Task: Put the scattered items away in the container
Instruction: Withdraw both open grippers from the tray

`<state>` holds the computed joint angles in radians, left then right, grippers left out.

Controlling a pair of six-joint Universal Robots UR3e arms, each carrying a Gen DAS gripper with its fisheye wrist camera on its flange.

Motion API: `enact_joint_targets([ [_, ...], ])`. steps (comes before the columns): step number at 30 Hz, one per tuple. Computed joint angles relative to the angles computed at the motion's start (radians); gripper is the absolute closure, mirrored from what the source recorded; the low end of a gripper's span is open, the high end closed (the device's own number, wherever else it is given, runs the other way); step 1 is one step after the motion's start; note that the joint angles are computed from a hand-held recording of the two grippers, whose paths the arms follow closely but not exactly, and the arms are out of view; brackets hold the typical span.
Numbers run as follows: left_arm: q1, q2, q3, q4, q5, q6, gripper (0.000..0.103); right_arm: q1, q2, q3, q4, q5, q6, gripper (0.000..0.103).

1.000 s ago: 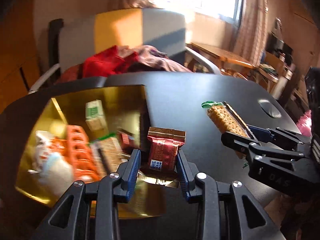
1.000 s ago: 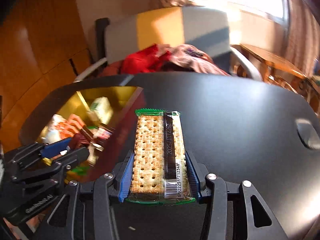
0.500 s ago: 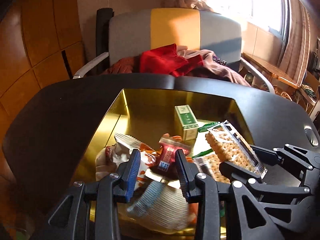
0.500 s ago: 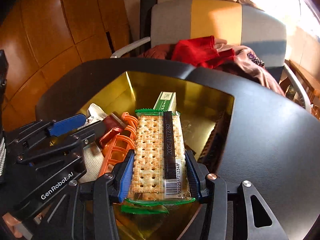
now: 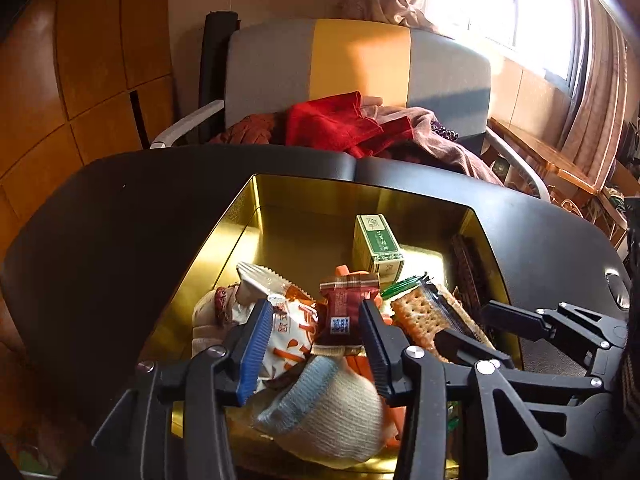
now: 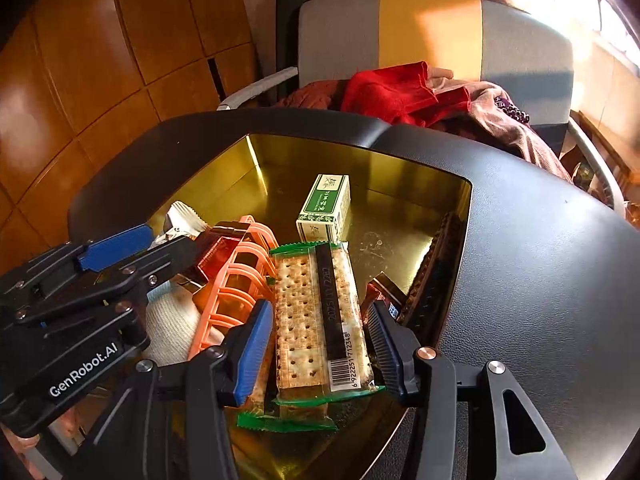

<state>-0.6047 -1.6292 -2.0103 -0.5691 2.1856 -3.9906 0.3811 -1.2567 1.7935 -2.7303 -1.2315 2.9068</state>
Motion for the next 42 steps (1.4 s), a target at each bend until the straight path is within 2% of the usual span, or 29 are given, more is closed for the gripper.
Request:
enact_joint_targets([
  [7, -0.064, 0.057, -0.039, -0.059, 0.047, -0.107, 0.056, -0.003, -0.069, 0.089, -0.061, -0.025, 0.014, 0.051],
  [11, -0.127, 0.073, -0.027, -0.159, 0.087, -0.202, 0.047, 0.029, -0.129, 0.145, -0.101, -0.095, 0.045, 0.041],
  [12, -0.143, 0.072, -0.013, -0.197, 0.097, -0.232, 0.047, 0.038, -0.144, 0.159, -0.112, -0.114, 0.058, 0.037],
  [15, -0.19, 0.065, 0.035, -0.322, 0.122, -0.327, 0.046, 0.065, -0.18, 0.185, -0.125, -0.167, 0.094, 0.034],
  [19, -0.232, 0.025, 0.155, -0.574, 0.146, -0.45, 0.046, 0.078, -0.219, 0.207, -0.128, -0.186, 0.116, 0.03],
  [23, -0.249, 0.029, 0.182, -0.626, 0.151, -0.495, 0.046, 0.093, -0.236, 0.222, -0.144, -0.203, 0.122, 0.028],
  [26, -0.263, 0.013, 0.243, -0.719, 0.175, -0.56, 0.046, 0.108, -0.243, 0.234, -0.163, -0.229, 0.124, 0.027],
  [33, -0.242, 0.04, 0.216, -0.677, 0.139, -0.547, 0.049, 0.11, -0.247, 0.249, -0.174, -0.229, 0.128, 0.027],
  [42, -0.24, 0.019, 0.26, -0.749, 0.131, -0.556, 0.049, 0.119, -0.255, 0.271, -0.21, -0.247, 0.134, 0.026],
])
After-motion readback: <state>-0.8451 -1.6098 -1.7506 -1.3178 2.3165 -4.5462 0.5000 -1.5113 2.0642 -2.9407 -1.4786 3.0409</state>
